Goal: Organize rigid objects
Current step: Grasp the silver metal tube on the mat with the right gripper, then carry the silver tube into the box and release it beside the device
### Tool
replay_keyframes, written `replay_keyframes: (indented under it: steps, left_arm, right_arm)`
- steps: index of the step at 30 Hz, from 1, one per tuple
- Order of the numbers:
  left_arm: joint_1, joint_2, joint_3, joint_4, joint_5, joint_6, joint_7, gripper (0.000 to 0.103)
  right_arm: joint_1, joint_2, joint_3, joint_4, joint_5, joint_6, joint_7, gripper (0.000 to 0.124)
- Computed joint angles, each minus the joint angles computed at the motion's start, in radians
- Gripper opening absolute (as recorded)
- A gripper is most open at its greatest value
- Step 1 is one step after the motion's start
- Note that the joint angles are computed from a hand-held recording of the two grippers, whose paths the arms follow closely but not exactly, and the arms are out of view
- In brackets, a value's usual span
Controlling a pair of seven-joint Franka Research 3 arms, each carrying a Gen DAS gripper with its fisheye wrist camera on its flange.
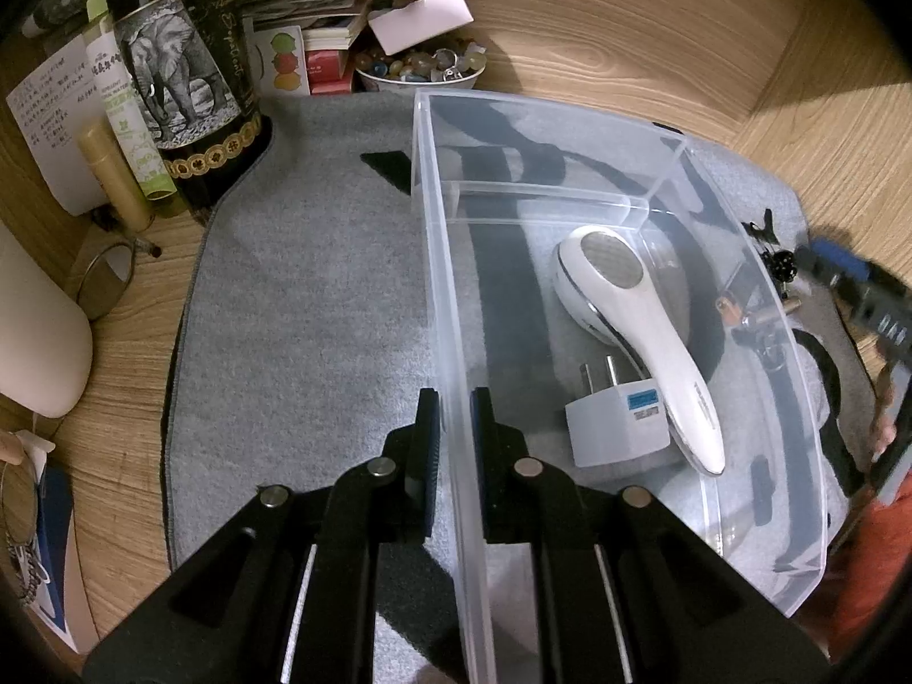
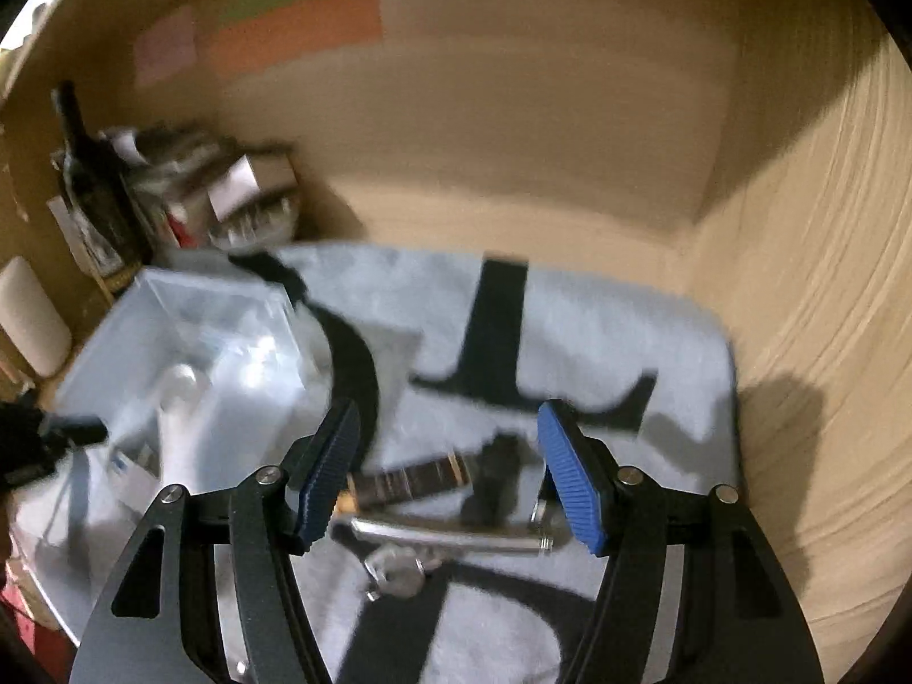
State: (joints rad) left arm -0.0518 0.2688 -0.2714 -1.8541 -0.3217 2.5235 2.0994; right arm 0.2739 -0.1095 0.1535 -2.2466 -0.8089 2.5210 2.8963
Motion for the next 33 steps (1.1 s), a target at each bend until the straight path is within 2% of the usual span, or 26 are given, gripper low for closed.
replay_keyframes:
  steps: [6,8,10,15,17,19,22,25,28,33]
  left_arm:
    - [0.0,0.0,-0.001,0.0,-0.001,0.001,0.0,0.01]
    - [0.0,0.0,-0.001,-0.001,-0.001,0.001,-0.001,0.01]
    - [0.0,0.0,-0.001,0.0,0.0,0.0,-0.001,0.01]
    - [0.0,0.0,0.0,-0.002,0.001,0.002,-0.004,0.01]
    - [0.001,0.0,-0.001,-0.001,-0.001,0.001,-0.002,0.01]
    - [0.0,0.0,-0.001,-0.002,-0.001,0.001,-0.002,0.01]
    - [0.0,0.0,-0.001,-0.002,0.0,0.001,-0.001,0.01]
    - [0.0,0.0,-0.001,-0.002,0.001,0.002,-0.002,0.01]
    - [0.0,0.001,-0.001,-0.001,0.0,0.002,-0.002,0.01]
    - [0.0,0.0,-0.001,-0.002,0.0,0.002,-0.002,0.01]
  right_arm:
    - [0.017,0.021,-0.011,-0.051,0.105,0.051,-0.128,0.062]
    - [0.023,0.036,-0.01,-0.05,0.126,0.04,-0.17,0.065]
    - [0.028,0.048,-0.007,-0.043,0.099,0.008,-0.167,0.079]
    - [0.037,0.06,-0.019,-0.031,0.082,-0.013,-0.169,0.079]
    - [0.038,0.066,-0.024,-0.024,0.08,-0.016,-0.163,0.075]
    - [0.041,0.083,-0.029,-0.007,0.095,-0.03,-0.181,0.056]
    - [0.043,0.095,-0.043,-0.004,0.133,0.004,-0.22,0.04]
    - [0.051,0.091,-0.043,-0.002,0.114,-0.009,-0.201,0.023]
    - [0.047,0.066,-0.044,-0.028,0.113,0.028,-0.176,0.014]
    - [0.024,0.003,-0.019,-0.071,0.046,0.057,-0.07,0.014]
